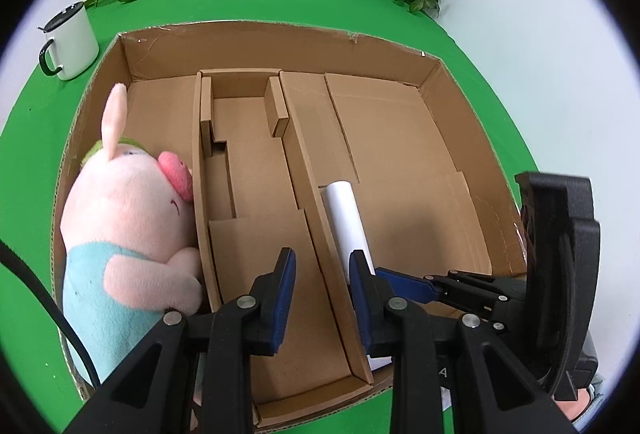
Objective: Organize objects
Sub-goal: 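Open both tools and lift them away from the hair dryer, then reach the right tool to the white folding phone stand and close on it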
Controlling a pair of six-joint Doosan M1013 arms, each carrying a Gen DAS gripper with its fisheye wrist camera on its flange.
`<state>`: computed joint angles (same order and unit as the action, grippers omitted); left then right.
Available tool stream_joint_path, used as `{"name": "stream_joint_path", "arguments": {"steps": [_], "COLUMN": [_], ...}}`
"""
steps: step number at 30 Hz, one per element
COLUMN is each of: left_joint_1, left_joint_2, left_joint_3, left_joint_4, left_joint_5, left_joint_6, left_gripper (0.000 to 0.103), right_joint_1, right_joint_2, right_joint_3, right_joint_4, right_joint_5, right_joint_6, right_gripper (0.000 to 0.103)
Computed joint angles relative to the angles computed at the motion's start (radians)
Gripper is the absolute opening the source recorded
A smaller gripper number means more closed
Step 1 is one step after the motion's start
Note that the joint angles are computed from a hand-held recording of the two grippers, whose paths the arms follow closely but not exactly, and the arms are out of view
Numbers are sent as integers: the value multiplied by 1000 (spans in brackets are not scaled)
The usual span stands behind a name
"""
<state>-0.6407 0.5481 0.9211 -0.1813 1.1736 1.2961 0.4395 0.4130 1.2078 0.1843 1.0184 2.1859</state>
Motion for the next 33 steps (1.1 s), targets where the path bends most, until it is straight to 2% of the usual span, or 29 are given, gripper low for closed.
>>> {"name": "stream_joint_path", "arguments": {"steps": [5, 8, 9, 10, 11, 12, 13, 14, 15, 16, 17, 18, 19, 20, 21, 23, 24, 30, 33], "left_joint_1": [-5, -10, -12, -14, -19, -24, -35, -42, -52, -66, -74, -84, -99, -110, -124, -144, -160, -212, -228], "left_joint_2": [-9, -31, -38, -47, -59, -68, -84, -98, -110, -139, -166, -189, -225, -244, -263, -285, -294, -330, -342], "left_joint_3": [17, 50, 60, 73, 89, 101, 124, 142, 161, 206, 246, 281, 341, 371, 402, 435, 453, 523, 549], "left_joint_4": [11, 32, 38, 49, 68, 88, 131, 164, 196, 244, 276, 310, 365, 407, 460, 521, 577, 711, 765], "left_joint_5": [-21, -66, -81, -98, -120, -137, -164, -186, -213, -275, -325, -376, -465, -507, -544, -563, -562, -542, -523], "left_joint_6": [5, -5, -11, -18, -27, -33, -50, -63, -80, -114, -142, -180, -249, -300, -359, -408, -454, -570, -635], "left_gripper": [26, 26, 26, 26, 26, 26, 26, 29, 31, 40, 55, 64, 77, 79, 79, 79, 79, 79, 79], "right_joint_1": [3, 3, 6, 18, 30, 49, 64, 80, 109, 131, 161, 179, 206, 226, 250, 270, 278, 317, 330], "right_joint_2": [10, 3, 2, -4, -16, -38, -56, -74, -101, -119, -142, -152, -168, -181, -196, -220, -228, -261, -284], "right_joint_3": [-11, -1, -2, -1, 9, 30, 48, 65, 94, 114, 140, 152, 175, 193, 215, 248, 256, 316, 353], "right_joint_4": [1, 0, -25, -93, -163, -263, -334, -406, -531, -619, -737, -801, -890, -947, -1000, -1028, -1032, -1029, -1034], "right_joint_5": [-2, -12, -6, -2, -10, -31, -46, -56, -66, -70, -64, -55, -46, -37, -22, -3, 10, 37, 8], "right_joint_6": [11, 11, 27, 62, 96, 146, 179, 214, 279, 326, 385, 417, 470, 512, 557, 589, 600, 639, 649], "right_gripper": [26, 27, 35, 54, 64, 80, 88, 91, 98, 102, 102, 102, 102, 102, 102, 102, 102, 102, 102]}}
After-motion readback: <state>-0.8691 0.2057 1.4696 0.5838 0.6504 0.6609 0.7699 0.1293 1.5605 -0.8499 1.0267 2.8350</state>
